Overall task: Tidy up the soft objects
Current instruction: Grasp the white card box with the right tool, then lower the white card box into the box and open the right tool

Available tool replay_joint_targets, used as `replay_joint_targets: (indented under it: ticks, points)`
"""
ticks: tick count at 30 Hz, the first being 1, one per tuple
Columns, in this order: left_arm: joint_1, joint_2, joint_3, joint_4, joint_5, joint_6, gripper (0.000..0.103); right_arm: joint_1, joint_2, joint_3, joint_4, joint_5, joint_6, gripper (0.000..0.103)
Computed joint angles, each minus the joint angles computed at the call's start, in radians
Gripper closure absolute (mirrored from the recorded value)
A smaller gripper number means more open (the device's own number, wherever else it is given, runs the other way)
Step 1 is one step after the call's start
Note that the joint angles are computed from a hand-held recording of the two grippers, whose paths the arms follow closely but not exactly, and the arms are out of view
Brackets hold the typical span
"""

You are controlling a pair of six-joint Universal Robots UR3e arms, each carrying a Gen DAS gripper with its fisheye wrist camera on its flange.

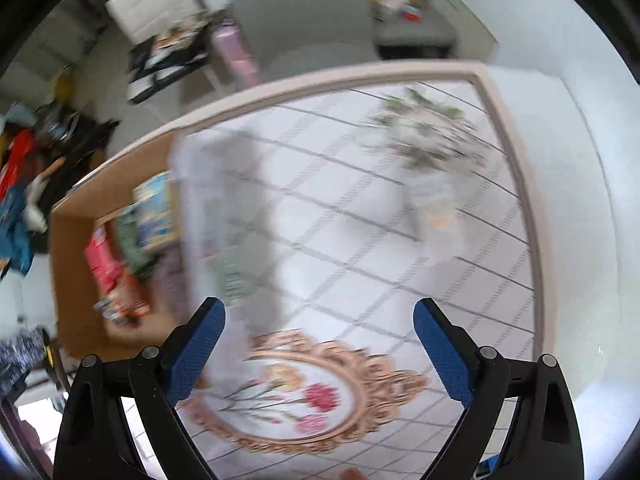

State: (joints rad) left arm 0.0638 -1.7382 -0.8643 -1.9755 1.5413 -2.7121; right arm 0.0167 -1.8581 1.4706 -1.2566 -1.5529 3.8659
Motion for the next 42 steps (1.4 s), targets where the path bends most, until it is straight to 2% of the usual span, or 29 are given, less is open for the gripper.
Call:
replay_joint_targets:
  ticks: [5,10,15,17,19,20,22,23,24,25,29,33,37,42]
  points:
    - [-0.131,-0.009,-0.143,0.094,0.043,-0.121,0.003,-0.306,-0.191,0.299,-0.018,0.032,-0.242,0.006]
    - [-0.221,-0.066,-0.218,0.161,0.068,-0.206,0.003,-0.499,-0.22,0.535,-0.145,0.075,-0.432,0.006]
    - [-0.251,-0.123,-0.221,0.184,0.084,-0.252,0.003,-0.571,-0.113,0.678,-0.34,0.073,-0.495,0.006]
    - [-0.257,-0.139,-0.213,0.189,0.092,-0.261,0.003,-0.549,-0.056,0.685,-0.401,0.016,-0.464,0.004]
    - [-0.263,-0.145,-0.207,0.192,0.095,-0.266,0.003,-0.57,-0.033,0.7,-0.429,0.025,-0.479,0.005]
    - [-0.267,-0.149,-0.201,0.19,0.097,-0.267,0.003,-0.583,-0.019,0.704,-0.422,0.032,-0.482,0.009]
    - [-0.268,-0.158,-0.186,0.181,0.095,-0.266,0.003,-0.569,0.004,0.693,-0.415,0.014,-0.468,0.014]
    - [-0.269,-0.159,-0.183,0.18,0.094,-0.267,0.003,-0.564,0.002,0.69,-0.415,0.013,-0.466,0.022]
    - [-0.27,-0.159,-0.176,0.176,0.092,-0.266,0.003,-0.557,-0.002,0.679,-0.405,0.012,-0.463,0.039]
    - [-0.272,-0.161,-0.167,0.171,0.089,-0.265,0.003,-0.547,-0.003,0.661,-0.391,0.012,-0.455,0.042]
    - [-0.274,-0.165,-0.13,0.152,0.085,-0.256,0.003,-0.5,0.005,0.63,-0.362,0.018,-0.429,0.042]
    - [-0.266,-0.128,-0.117,0.146,0.083,-0.222,0.003,-0.454,-0.071,0.575,-0.293,0.057,-0.403,0.043]
    - [-0.23,-0.067,-0.116,0.132,0.078,-0.157,0.003,-0.319,-0.112,0.401,-0.189,0.105,-0.345,0.043]
    - [-0.132,-0.011,-0.066,0.066,0.04,-0.061,0.003,-0.085,-0.052,0.117,-0.122,0.146,-0.188,0.043]
